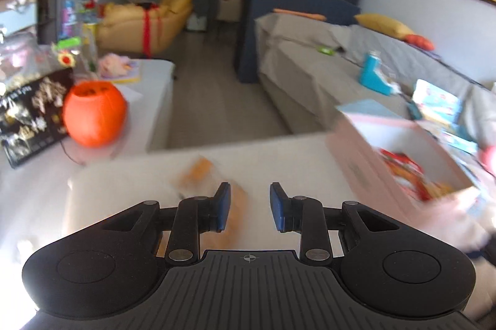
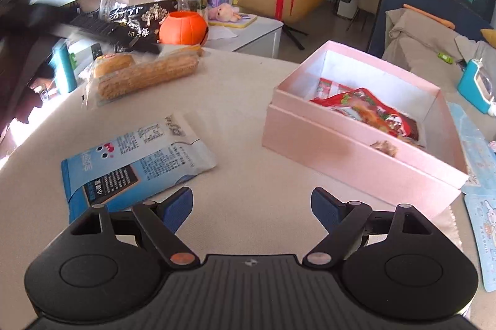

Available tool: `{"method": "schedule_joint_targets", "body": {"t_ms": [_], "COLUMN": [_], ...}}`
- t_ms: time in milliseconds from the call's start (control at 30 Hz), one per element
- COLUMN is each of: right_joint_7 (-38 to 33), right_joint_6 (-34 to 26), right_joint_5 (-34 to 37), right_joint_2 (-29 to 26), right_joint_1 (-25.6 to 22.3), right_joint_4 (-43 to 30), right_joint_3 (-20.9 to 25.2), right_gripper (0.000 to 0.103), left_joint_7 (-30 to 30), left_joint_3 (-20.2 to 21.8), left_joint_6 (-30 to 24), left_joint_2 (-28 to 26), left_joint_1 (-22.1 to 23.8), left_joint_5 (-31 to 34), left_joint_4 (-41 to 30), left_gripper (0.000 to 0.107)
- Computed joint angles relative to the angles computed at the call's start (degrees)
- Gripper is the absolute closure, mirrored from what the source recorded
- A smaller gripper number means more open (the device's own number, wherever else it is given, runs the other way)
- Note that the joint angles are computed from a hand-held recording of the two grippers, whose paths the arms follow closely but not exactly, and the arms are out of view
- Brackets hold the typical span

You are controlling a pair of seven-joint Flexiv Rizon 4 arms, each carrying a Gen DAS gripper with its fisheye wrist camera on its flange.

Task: Organize snacks
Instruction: 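Reach left toward the small orange-stick packet while right moves to the blue snack bag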

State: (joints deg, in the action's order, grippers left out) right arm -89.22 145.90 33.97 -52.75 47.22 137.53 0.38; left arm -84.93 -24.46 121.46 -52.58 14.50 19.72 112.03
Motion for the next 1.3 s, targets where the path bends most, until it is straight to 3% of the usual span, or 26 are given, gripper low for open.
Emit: {"method": "schedule_joint_targets", "body": {"t_ms": [100,200,267,367,500,600,733,867,1033,1200,1300], "right_joint_7": [-0.6,-1.4,-1.5,-0.3,2.3,4.5,5.2,6.4,9.9,13.4,13.2], "right_joint_6": [0.8,3.6,5.1,5.7,7.0,8.8,9.1,8.3,6.8,-3.6,-10.0], "right_joint_5": [0.9,0.9,0.7,-0.3,-1.5,-3.9,-3.9,-4.3,-9.8,-15.8,-11.8], "right_joint_2": [-1.0,-2.4,-3.1,-3.8,-5.3,-6.1,-6.4,-5.5,-2.2,3.0,4.2], "right_joint_1": [1.5,1.9,1.5,-0.7,-3.6,-5.9,-5.5,-5.6,-8.0,-8.3,-2.0], "right_joint_4": [-0.6,-0.1,0.5,1.0,0.6,0.9,0.9,1.2,2.5,0.6,-2.9], "right_joint_3": [0.1,0.9,1.5,2.5,3.4,4.4,4.1,4.4,6.6,6.9,3.1], "right_gripper": [0.019,0.019,0.019,0.019,0.017,0.017,0.017,0.017,0.017,0.015,0.011], "left_joint_7": [0.1,4.8,6.6,7.6,10.8,11.4,8.8,4.9,1.8,-1.6,-4.3], "left_joint_3": [-0.1,-3.1,-2.0,-3.4,-8.8,-12.3,-15.3,-13.7,-9.4,-3.9,-2.9], "left_joint_6": [-9.8,-20.6,-22.8,-19.8,-15.8,-10.1,-3.8,-1.0,3.3,11.1,12.2], "left_joint_2": [-2.0,-4.8,-5.6,-6.3,-6.1,-5.1,-3.3,-0.5,-0.6,-3.0,-4.5], "left_joint_1": [-1.4,-0.1,-1.5,-0.7,3.9,7.6,12.8,15.4,17.4,17.2,18.7], "left_joint_5": [-6.5,-9.6,-11.6,-13.5,-12.6,-8.5,-1.6,2.5,7.0,10.6,13.4], "left_joint_4": [-7.9,-13.3,-14.8,-13.2,-7.6,-1.7,5.9,13.2,19.9,22.9,22.8], "left_gripper": [0.075,0.075,0.075,0.077,0.082,0.084,0.085,0.085,0.085,0.085,0.085]}}
